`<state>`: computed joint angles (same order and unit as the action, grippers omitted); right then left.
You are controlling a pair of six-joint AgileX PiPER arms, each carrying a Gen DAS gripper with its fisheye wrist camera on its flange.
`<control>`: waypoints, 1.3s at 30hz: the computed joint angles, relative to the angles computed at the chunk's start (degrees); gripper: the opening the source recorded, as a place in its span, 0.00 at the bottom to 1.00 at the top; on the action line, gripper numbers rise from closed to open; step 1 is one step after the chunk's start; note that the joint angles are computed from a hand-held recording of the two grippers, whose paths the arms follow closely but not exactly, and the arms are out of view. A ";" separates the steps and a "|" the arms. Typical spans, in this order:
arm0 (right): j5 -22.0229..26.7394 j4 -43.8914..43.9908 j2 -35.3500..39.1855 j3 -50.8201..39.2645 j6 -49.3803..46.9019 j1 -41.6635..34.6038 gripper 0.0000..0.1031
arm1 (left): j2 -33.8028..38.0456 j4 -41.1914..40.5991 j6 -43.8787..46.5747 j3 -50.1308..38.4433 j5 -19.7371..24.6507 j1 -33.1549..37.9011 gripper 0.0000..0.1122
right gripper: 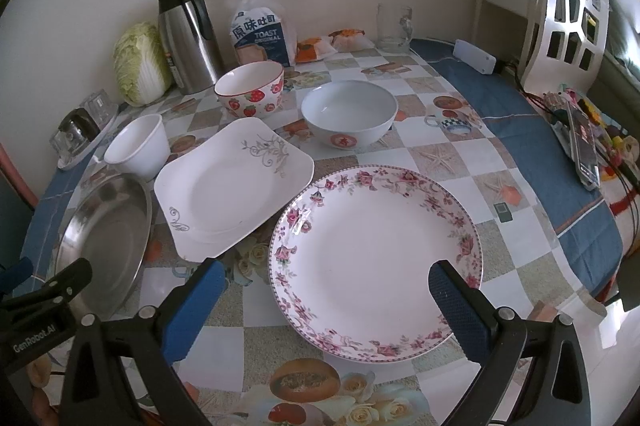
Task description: Organize plates and bowls
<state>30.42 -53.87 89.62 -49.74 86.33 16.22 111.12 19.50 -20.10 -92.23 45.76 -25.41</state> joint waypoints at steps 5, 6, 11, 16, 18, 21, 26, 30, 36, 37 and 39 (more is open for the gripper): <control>0.02 -0.19 0.18 -0.05 0.33 0.09 1.00 | 0.44 -0.73 0.82 -0.85 0.70 0.31 0.92; -0.06 -0.23 0.22 -0.03 0.34 0.03 1.00 | 0.45 -0.78 0.87 -0.86 0.76 0.33 0.92; -0.07 -0.10 0.12 0.00 0.13 -0.01 1.00 | 0.84 -1.09 1.15 -1.41 1.34 0.46 0.92; -0.19 -0.45 0.39 0.06 0.75 0.00 1.00 | 1.15 -1.42 1.32 -1.86 1.80 0.60 0.92; -0.28 -0.52 0.48 0.13 0.99 0.01 1.00 | 1.17 -1.38 1.27 -1.86 1.82 0.58 0.92; -0.33 -0.48 0.45 0.16 0.94 -0.05 1.00 | 1.16 -1.38 1.27 -1.82 1.75 0.59 0.92; -0.35 -0.27 0.40 0.14 0.75 -0.10 1.00 | 1.13 -1.44 1.27 -1.76 1.76 0.60 0.92; -0.38 -0.15 0.37 0.13 0.59 -0.13 1.00 | 1.10 -1.49 1.25 -1.47 1.57 0.71 0.92; -0.43 -0.11 0.38 0.14 0.52 -0.19 1.00 | 1.10 -1.55 1.27 -1.39 1.56 0.76 0.92; -0.41 0.22 0.27 0.05 0.11 -0.30 1.00 | 1.08 -1.56 1.28 -1.35 1.55 0.77 0.92; -0.40 -0.12 0.44 0.09 0.60 -0.14 1.00 | 1.09 -1.56 1.27 -1.38 1.54 0.77 0.92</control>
